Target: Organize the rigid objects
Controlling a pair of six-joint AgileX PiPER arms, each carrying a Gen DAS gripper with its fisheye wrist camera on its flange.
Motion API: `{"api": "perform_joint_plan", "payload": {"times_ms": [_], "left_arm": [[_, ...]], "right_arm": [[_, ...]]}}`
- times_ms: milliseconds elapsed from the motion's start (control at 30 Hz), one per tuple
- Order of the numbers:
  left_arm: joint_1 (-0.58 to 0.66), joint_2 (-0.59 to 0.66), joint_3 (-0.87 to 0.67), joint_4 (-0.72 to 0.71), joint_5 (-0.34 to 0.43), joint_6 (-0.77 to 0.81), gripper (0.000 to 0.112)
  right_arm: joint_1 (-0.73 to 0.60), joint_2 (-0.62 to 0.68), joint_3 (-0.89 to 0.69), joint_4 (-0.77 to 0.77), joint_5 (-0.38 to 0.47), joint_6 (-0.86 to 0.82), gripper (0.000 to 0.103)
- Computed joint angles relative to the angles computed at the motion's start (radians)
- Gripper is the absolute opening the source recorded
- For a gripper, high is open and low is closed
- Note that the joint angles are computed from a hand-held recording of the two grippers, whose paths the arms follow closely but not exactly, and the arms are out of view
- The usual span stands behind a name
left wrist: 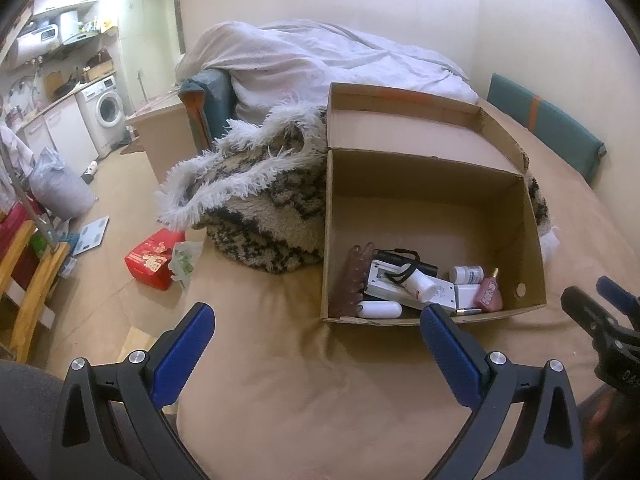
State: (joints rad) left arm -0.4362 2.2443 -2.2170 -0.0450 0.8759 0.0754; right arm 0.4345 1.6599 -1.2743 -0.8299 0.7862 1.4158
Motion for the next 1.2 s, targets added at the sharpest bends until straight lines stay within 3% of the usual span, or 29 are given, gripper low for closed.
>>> {"api": "perform_joint_plan", "payload": {"times_ms": [1200], "left_arm": [[-0.009, -0.016, 0.035, 0.048, -0.02, -0.043, 0.102]], "right_arm": [[0.002, -0.006, 0.008, -0.012, -0.002, 0.013, 0.103]]}}
